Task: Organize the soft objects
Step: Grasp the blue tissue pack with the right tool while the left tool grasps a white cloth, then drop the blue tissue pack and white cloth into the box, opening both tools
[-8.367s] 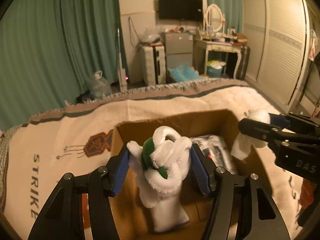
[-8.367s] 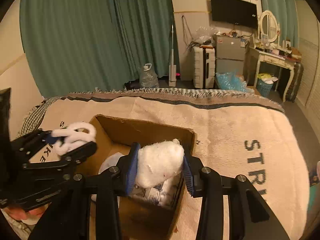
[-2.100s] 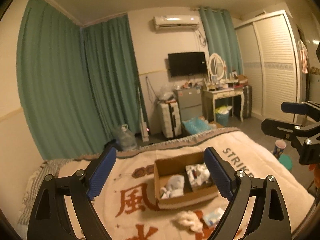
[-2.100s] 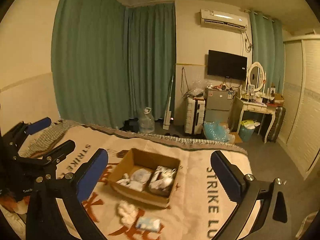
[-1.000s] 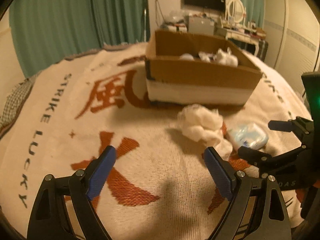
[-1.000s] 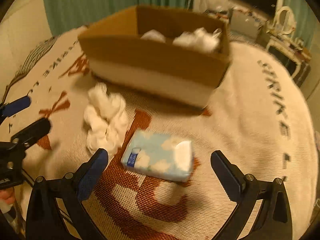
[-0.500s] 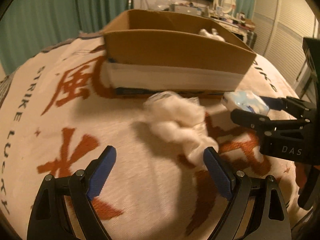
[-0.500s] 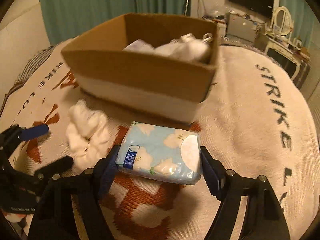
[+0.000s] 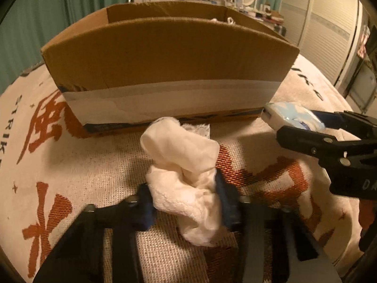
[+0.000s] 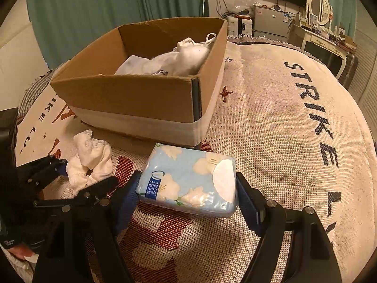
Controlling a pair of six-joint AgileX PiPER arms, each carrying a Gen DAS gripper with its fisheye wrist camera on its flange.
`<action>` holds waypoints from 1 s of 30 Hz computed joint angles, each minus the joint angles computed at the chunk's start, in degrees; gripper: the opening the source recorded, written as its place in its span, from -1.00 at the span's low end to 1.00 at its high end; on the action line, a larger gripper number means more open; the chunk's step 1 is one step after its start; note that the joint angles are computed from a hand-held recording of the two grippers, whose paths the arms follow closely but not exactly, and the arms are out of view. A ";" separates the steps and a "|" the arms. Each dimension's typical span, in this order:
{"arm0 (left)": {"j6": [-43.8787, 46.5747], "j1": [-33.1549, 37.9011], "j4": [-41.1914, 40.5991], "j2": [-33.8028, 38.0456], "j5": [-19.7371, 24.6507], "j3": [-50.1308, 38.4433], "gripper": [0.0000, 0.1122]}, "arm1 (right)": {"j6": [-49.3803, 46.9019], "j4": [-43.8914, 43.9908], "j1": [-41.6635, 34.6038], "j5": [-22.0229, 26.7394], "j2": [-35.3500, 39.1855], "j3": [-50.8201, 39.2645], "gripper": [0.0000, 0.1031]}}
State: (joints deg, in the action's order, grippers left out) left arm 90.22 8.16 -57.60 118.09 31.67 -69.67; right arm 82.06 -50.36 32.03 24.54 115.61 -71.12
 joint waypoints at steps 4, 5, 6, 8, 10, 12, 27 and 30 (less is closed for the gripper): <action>2.65 1.51 -0.70 -2.75 0.11 2.43 -0.48 | 1.39 -0.91 0.92 1.07 -1.44 0.72 0.48; 2.55 2.07 -0.42 -3.38 0.88 2.71 -0.50 | 1.91 -1.23 1.43 1.63 -1.92 0.88 0.48; 2.68 2.62 -0.33 -4.37 1.35 3.32 -0.51 | 2.28 -1.52 2.11 2.58 -2.51 0.99 0.48; 3.71 3.55 -0.96 -6.48 1.63 4.85 -0.51 | 1.23 -0.85 3.29 4.57 -3.63 0.89 0.48; 4.47 4.95 -1.58 -9.13 3.22 6.46 -0.51 | 1.65 -0.92 4.74 6.15 -5.26 1.25 0.48; 4.75 6.72 -1.69 -11.83 5.77 7.58 -0.51 | 2.64 -1.18 6.75 8.72 -7.20 1.49 0.48; 1.49 15.28 -2.03 -24.07 19.34 5.32 -0.51 | 1.70 -3.32 19.74 27.79 -13.37 -9.40 0.48; 0.23 15.64 -2.18 -23.92 20.83 2.33 -0.51 | -1.33 -3.18 19.75 29.70 -13.24 -13.19 0.48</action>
State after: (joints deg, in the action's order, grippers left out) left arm 90.44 23.80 -59.77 94.16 52.50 -67.34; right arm 80.73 -53.54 51.79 54.24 102.37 -84.31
